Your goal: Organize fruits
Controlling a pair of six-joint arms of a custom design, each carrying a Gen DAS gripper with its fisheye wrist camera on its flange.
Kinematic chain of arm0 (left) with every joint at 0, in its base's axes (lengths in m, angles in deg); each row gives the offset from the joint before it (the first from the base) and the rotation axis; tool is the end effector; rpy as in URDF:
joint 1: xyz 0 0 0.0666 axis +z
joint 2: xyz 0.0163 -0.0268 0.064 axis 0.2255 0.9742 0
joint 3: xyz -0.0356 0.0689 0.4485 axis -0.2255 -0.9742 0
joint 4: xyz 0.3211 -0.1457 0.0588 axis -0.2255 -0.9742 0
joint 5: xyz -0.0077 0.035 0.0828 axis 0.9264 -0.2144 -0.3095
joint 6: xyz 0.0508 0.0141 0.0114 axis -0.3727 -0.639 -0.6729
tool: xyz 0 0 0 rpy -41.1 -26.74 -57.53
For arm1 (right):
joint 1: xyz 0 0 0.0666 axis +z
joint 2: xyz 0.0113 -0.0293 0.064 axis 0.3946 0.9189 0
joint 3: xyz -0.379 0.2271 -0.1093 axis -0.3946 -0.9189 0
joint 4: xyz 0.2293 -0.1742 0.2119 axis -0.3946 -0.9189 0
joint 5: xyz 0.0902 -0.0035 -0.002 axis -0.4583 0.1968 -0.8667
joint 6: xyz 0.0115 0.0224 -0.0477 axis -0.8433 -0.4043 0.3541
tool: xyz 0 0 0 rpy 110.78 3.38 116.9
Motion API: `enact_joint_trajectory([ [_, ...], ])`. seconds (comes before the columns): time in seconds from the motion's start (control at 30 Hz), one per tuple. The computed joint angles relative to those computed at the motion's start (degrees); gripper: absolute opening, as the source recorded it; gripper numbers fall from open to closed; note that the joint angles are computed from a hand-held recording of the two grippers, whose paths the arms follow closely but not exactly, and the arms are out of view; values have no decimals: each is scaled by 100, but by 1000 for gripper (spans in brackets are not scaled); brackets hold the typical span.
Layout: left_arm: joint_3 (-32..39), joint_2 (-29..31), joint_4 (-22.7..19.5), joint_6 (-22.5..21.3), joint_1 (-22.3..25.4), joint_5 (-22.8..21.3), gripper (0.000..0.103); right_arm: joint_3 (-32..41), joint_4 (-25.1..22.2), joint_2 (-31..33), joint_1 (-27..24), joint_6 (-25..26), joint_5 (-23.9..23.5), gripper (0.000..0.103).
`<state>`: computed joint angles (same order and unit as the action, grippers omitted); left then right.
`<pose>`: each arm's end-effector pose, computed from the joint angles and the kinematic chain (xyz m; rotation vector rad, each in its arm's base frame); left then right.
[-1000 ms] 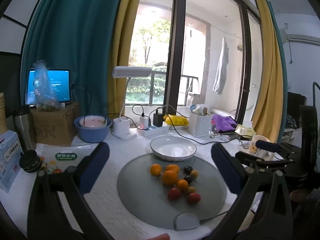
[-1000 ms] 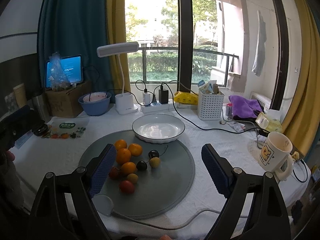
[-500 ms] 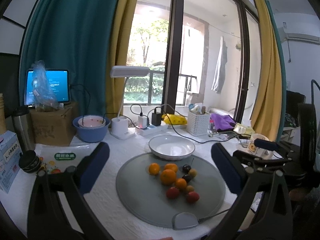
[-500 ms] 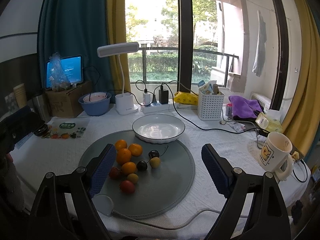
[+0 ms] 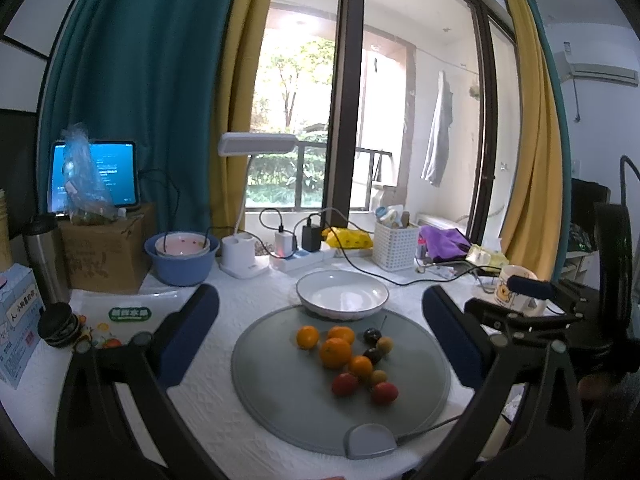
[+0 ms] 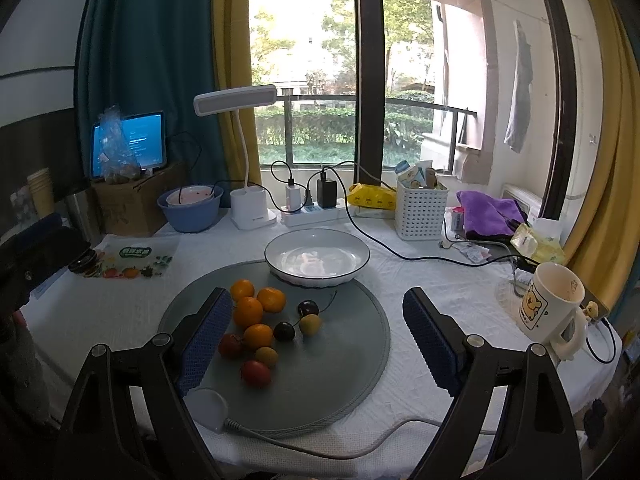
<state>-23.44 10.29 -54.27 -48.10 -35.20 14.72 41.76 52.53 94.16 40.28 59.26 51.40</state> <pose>0.3283 -0.3414 0.4087 0.1768 1.8121 -0.2830 0.3627 0.1063 0.4286 -0.1480 2.0837 0.1133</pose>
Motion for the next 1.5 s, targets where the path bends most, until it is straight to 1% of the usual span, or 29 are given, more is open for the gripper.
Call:
enact_joint_trajectory([
  [0.7,-14,3,6,-27,-12,37,102,-2,2,-2,4,0,9,90],
  [0.93,13,18,-49,-5,-31,43,102,-1,-6,2,1,-3,-3,90],
  [1.13,67,69,-151,20,-13,114,102,-12,-32,28,13,-14,-33,90],
  [1.37,168,258,-390,94,64,283,102,4,-111,201,-48,-40,-142,90],
  [1.5,278,440,-619,180,130,389,102,38,-179,377,-117,-41,-228,90],
])
